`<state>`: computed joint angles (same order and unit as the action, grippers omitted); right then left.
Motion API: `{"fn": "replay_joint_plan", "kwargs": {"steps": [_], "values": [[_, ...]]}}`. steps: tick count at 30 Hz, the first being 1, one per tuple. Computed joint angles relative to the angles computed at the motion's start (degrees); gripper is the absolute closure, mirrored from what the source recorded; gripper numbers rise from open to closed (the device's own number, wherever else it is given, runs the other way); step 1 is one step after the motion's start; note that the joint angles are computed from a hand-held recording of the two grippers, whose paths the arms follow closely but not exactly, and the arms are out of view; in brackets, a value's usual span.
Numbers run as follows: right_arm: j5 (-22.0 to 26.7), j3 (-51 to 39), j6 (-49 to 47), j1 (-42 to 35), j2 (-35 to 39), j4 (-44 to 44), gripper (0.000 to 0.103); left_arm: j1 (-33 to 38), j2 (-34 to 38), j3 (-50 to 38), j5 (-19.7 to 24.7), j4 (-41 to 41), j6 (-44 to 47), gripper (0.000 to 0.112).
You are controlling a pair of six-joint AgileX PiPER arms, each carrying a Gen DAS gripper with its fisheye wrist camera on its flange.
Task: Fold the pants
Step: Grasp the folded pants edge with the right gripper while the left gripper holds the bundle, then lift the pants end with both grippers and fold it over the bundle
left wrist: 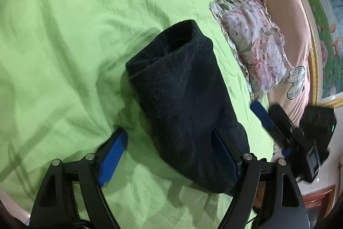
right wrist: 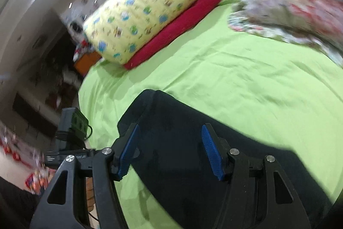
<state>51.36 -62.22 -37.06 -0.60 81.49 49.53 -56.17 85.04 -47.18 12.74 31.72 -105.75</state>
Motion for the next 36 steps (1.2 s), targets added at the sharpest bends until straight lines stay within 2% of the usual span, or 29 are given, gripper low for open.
{"fn": "replay_joint_plan", "kwargs": {"steps": [5,10,12,13,14,15,18,23,25,26,29,30,33,36], "values": [[4.02,-13.84,2.59,5.51,12.73,-7.75,0.042,-0.02,0.56,-0.39,-0.04,1.62,-1.11,0.030],[6.03,-21.84,4.64,8.46,21.17,-11.97,0.042,1.12,0.80,0.63,-2.64,7.73,-7.49,0.030],[5.74,-23.34,4.40,9.18,23.13,-12.83,0.042,0.96,1.30,-0.07,-1.78,8.56,-7.91,0.029],[5.18,-23.38,3.28,9.32,23.64,-12.50,0.043,0.77,1.73,-0.72,-0.99,8.64,-7.77,0.029],[5.39,-23.58,2.04,9.01,24.17,-11.27,0.051,0.42,2.22,-1.59,0.26,8.20,-6.98,0.029],[6.58,-24.07,1.44,8.35,24.87,-9.61,0.071,0.24,2.75,-2.54,1.45,6.82,-5.12,0.029],[8.76,-23.18,-1.58,5.89,24.55,-4.49,0.076,-0.05,4.16,-4.98,4.20,4.06,-1.21,0.029],[13.13,-19.70,-6.95,0.40,23.38,5.91,0.078,-0.69,5.49,-6.68,6.42,8.58,-4.64,0.031],[13.24,-18.63,-7.02,-0.68,22.66,7.62,0.079,-1.31,5.45,-6.68,7.80,10.96,-6.31,0.044],[13.20,-18.01,-7.25,-1.06,22.16,8.37,0.079,-1.41,5.45,-6.83,8.63,10.94,-6.02,0.055],[13.42,-16.72,-7.75,-1.53,20.77,9.47,0.079,0.71,4.59,-4.84,2.24,12.46,-6.23,0.083],[13.50,-16.11,-8.09,-1.65,20.19,9.85,0.079,0.85,4.88,-5.25,1.72,13.45,-6.26,0.084],[13.28,-13.23,-9.28,-3.25,17.67,11.92,0.080,-0.17,5.72,-7.97,4.76,12.93,-3.46,0.087],[14.21,-11.04,-10.23,-5.91,15.09,14.03,0.080,-2.17,4.49,-8.71,6.00,18.89,-7.95,0.090]]}}
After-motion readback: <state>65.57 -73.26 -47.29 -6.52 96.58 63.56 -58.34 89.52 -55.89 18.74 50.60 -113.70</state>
